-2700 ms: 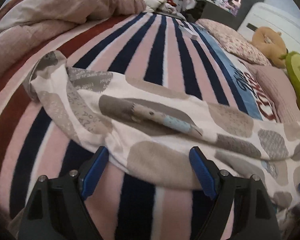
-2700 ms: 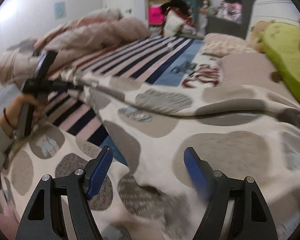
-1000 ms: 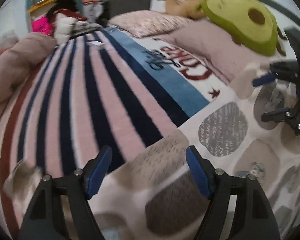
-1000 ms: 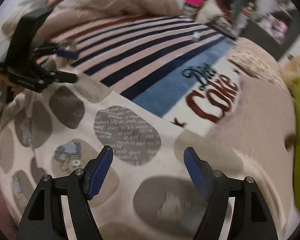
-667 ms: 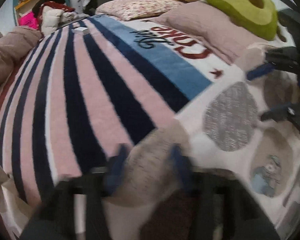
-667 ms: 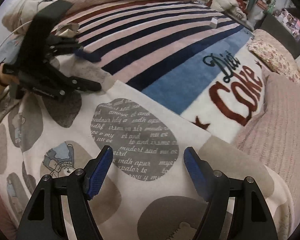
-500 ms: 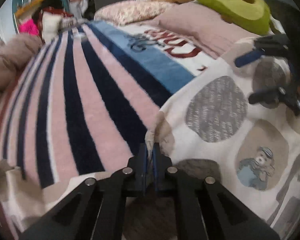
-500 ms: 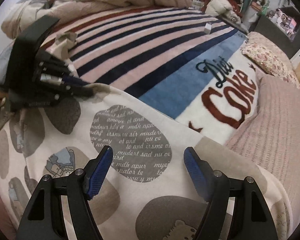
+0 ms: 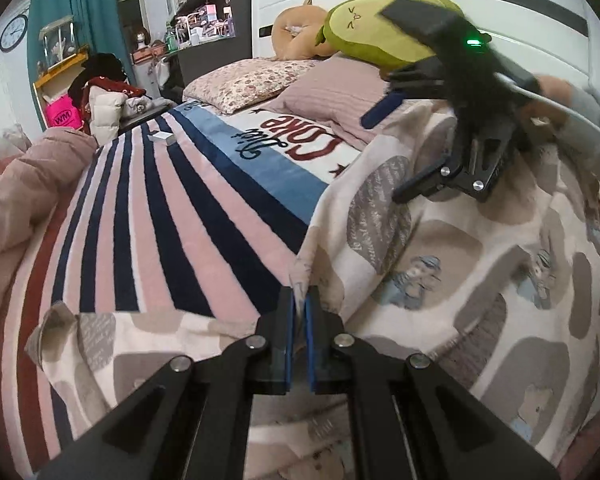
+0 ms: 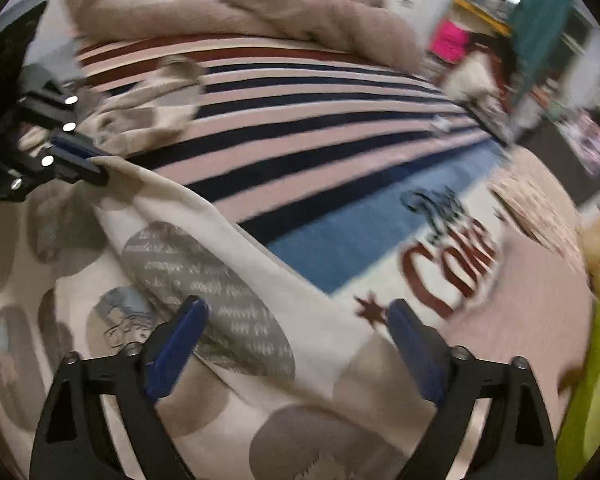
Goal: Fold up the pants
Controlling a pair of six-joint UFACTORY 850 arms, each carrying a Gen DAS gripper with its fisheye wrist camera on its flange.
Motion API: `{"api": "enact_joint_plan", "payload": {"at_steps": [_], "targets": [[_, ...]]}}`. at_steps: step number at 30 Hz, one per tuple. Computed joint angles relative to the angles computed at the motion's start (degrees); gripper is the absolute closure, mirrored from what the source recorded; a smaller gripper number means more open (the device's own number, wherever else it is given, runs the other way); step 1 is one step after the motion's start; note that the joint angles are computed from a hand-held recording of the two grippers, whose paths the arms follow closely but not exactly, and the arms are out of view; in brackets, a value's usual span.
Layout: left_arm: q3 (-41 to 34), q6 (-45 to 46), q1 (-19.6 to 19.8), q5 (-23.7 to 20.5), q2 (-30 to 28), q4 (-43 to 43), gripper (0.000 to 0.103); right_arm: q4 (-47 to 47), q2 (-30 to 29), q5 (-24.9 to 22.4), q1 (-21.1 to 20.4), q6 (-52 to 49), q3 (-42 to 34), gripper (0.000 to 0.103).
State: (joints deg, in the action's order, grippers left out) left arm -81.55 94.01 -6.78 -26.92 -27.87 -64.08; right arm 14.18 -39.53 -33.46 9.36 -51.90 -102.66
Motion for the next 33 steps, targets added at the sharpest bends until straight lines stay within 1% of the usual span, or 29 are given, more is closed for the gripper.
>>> {"api": "enact_joint_plan", "payload": {"at_steps": [1, 2, 3, 4, 5, 6, 7, 8, 9, 10, 11, 14, 16, 18, 19, 22, 24, 27, 30, 32, 33], "targets": [[0.7, 0.8, 0.2, -0.3, 0.3, -1.0, 0.100, -0.2, -1.7, -3.2, -0.1, -0.5, -2.6, 0.001], [1.3, 1.7, 0.3, -0.3, 0.6, -1.7, 0.100, -1.8, -4.3, -8.1, 0.1, 0.5, -6.5, 0.001], [1.3, 2.1, 0.4, -0.3, 0.5, -2.0, 0.100, -4.5, -6.9, -11.7, 0.3, 2.4, -10.2, 0.001], [1.6, 2.0, 0.6, -0.4, 0.6, -2.2, 0.100, -7.6, -9.0, -13.8, 0.7, 4.8, -13.0, 0.001], [2.0, 1.9, 0.8, -0.6, 0.8, -2.4, 0.100, -8.7, -11.0, -16.7, 0.7, 6.0, -16.1, 0.003], [2.1, 1.1, 1.1, -1.1, 0.8, -2.2, 0.100, -8.9, -14.0, -21.9, 0.6, 7.3, -20.6, 0.005], [2.3, 1.4, 1.2, -1.1, 1.0, -2.6, 0.100, -8.5, -15.3, -24.6, 0.5, 7.6, -22.7, 0.017], [2.8, 1.9, 1.4, -1.0, 1.3, -3.3, 0.100, -7.5, -15.9, -26.4, 0.3, 6.6, -23.6, 0.041], [3.1, 2.1, 1.6, -1.2, 1.6, -3.8, 0.100, -6.3, -15.0, -26.1, 0.1, 5.0, -22.1, 0.052], [3.7, 2.4, 1.9, -1.6, 2.2, -4.6, 0.100, -5.3, -13.3, -24.7, 0.1, 3.6, -19.4, 0.075], [3.8, 2.4, 1.9, -1.5, 2.3, -5.0, 0.100, -5.0, -11.3, -22.5, 0.2, 3.0, -16.3, 0.092], [6.7, 5.4, 2.2, -0.5, 4.8, -8.8, 0.100, -4.4, -1.7, -8.5, 0.7, 3.9, -1.9, 0.093], [9.4, 6.7, 2.7, -0.8, 7.3, -11.3, 0.100, -5.8, 5.0, 0.4, 1.2, 7.9, 7.7, 0.093], [12.2, 7.1, 3.3, -1.3, 9.8, -12.9, 0.100, -8.1, 10.7, 6.3, 2.0, 14.1, 15.6, 0.095], [13.5, 7.3, 3.4, -1.3, 11.0, -13.4, 0.100, -7.0, 13.7, 8.4, 2.3, 15.6, 19.5, 0.096], [19.3, 7.8, 3.9, -1.6, 15.8, -14.7, 0.100, -3.5, 20.5, 12.7, 2.8, 17.0, 28.6, 0.097], [22.4, 7.2, 4.1, -2.4, 18.0, -14.8, 0.100, -4.6, 25.0, 15.3, 3.7, 21.7, 34.8, 0.097], [27.3, 5.4, 4.8, -4.5, 21.2, -14.9, 0.100, -3.6, 31.1, 19.4, 5.2, 27.3, 43.6, 0.097], [32.1, 4.5, 5.2, -4.9, 24.2, -15.5, 0.099, 4.4, 35.1, 21.0, 5.4, 24.9, 49.6, 0.097], [34.7, 4.5, 5.1, -3.3, 25.6, -15.2, 0.097, 7.4, 36.7, 22.6, 6.1, 25.9, 53.1, 0.097], [35.5, 4.0, 4.9, -2.1, 25.7, -14.4, 0.095, 6.2, 37.4, 23.2, 6.7, 28.1, 54.4, 0.097]]}}
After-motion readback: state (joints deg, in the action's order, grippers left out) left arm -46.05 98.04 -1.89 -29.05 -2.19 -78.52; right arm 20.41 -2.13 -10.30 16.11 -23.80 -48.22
